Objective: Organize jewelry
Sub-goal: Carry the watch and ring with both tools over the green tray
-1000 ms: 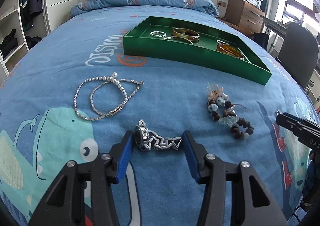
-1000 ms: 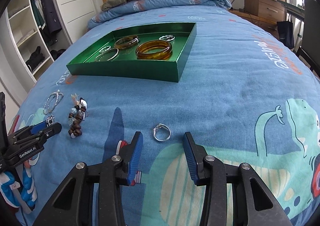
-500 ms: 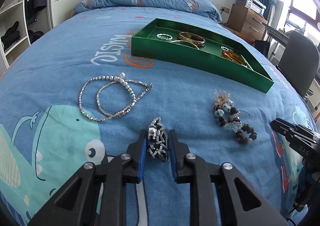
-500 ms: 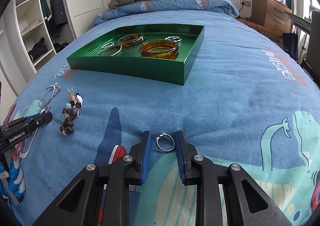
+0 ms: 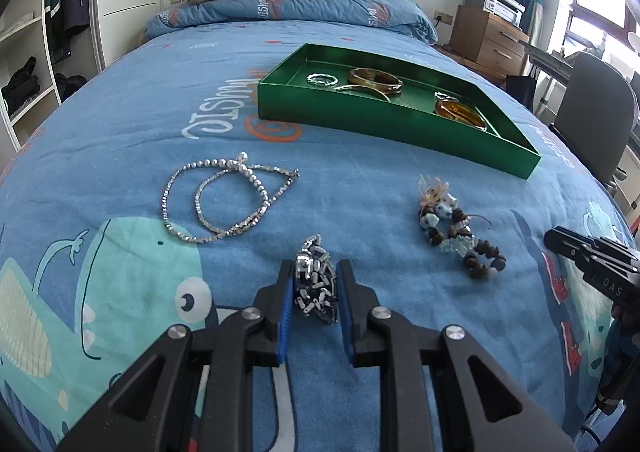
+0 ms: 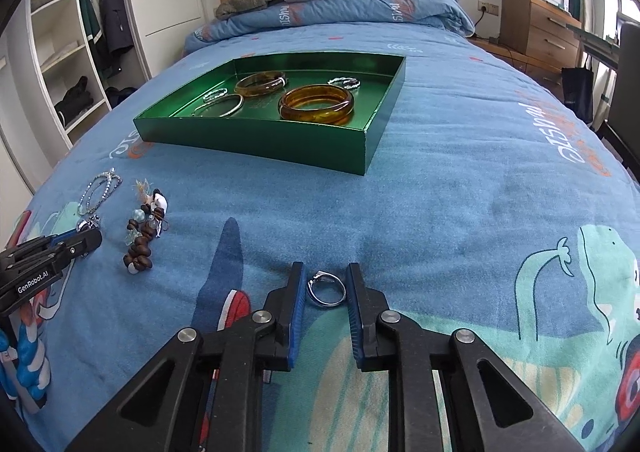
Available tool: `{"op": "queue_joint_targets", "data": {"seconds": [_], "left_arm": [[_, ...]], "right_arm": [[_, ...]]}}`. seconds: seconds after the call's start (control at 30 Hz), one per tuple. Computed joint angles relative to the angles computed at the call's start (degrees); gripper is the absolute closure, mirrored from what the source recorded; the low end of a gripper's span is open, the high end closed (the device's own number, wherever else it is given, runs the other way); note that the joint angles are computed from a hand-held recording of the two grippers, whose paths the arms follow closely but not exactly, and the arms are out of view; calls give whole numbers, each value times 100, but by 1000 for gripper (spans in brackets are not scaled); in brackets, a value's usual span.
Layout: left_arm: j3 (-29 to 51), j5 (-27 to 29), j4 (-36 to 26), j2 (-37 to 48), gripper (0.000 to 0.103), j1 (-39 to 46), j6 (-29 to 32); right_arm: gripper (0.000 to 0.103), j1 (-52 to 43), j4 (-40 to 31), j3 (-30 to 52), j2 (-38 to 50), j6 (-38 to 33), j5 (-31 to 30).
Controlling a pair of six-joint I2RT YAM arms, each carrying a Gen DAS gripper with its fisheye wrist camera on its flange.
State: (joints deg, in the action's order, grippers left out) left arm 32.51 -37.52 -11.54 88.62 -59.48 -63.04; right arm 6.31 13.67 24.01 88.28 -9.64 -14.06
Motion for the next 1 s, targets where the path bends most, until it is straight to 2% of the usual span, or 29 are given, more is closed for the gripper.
{"op": "queue_joint_targets", "data": {"seconds": [0.17,0.3,0.5,0.67,0.83,1.0], "left_arm": [[76,-97,-312,-18,84,-200,-219],[161,-168,-632,-95,84,-421,-433],[412,-232,-1119,-361,84,-766,-671],[747,-403,-1753,-677,84,-961,-711],[1130,-498,-2179,-1037,84,-741,-200],[1688,-329,-2061,-1139,84,-21,984]], "right_arm": [[84,73,-335,-181,-538,73,53],[84,61,-834,-370,-1297,58,10],[84,-123,-2001,-498,-2739,-54,-205],[84,-405,-2989,-373,-3792,-234,-450],[84,-614,-3486,-45,-4182,-365,-679],[84,-410,-3218,501,-3628,-225,-637]]}}
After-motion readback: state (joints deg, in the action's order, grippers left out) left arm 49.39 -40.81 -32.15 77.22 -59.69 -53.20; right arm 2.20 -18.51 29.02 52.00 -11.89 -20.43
